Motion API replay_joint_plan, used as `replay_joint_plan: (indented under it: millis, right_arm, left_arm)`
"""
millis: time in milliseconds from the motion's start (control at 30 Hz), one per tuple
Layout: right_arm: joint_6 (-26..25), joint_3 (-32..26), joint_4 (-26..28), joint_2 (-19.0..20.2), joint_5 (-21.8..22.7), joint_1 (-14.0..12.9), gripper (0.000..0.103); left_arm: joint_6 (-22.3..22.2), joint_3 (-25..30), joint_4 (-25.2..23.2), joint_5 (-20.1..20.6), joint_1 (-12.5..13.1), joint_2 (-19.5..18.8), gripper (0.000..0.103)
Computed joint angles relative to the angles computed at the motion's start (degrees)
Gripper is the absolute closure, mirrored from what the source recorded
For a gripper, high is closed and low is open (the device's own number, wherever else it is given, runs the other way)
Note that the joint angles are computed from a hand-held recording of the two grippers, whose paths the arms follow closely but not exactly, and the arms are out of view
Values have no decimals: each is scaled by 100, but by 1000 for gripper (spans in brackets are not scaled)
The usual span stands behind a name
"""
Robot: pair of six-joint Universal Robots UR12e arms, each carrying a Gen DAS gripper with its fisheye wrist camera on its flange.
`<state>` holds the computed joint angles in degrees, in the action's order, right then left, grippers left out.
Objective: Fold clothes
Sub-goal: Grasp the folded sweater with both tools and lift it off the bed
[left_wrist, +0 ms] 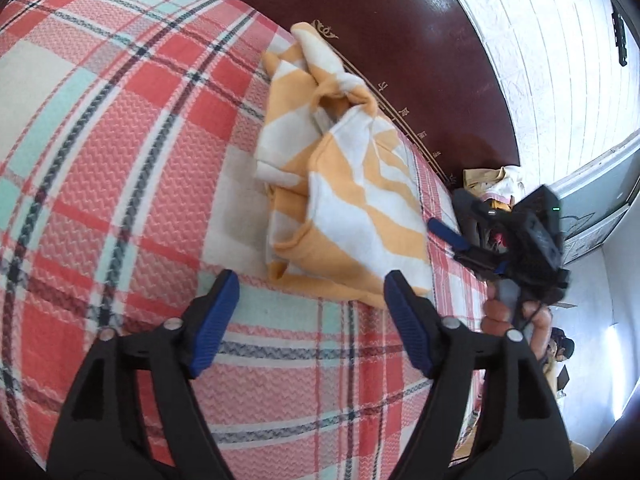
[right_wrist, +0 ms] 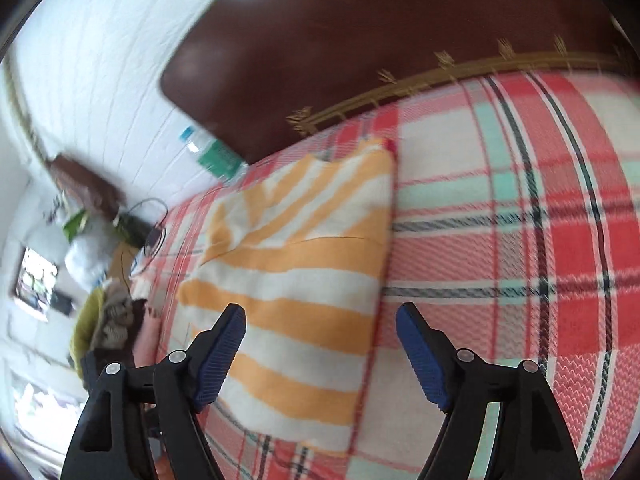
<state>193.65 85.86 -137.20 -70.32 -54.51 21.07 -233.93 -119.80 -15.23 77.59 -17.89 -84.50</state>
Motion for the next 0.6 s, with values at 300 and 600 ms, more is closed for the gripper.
replay_joint_plan:
  millis: [300,600]
  right_arm:
    - [873,-371,-457,719,1514,-192,23]
    - [433,-731,90,852,1001,14,74]
  left_arm:
    - [-407,206,349,-232,36,-333,25]
    - [-923,164,586,-393,186,-411,80]
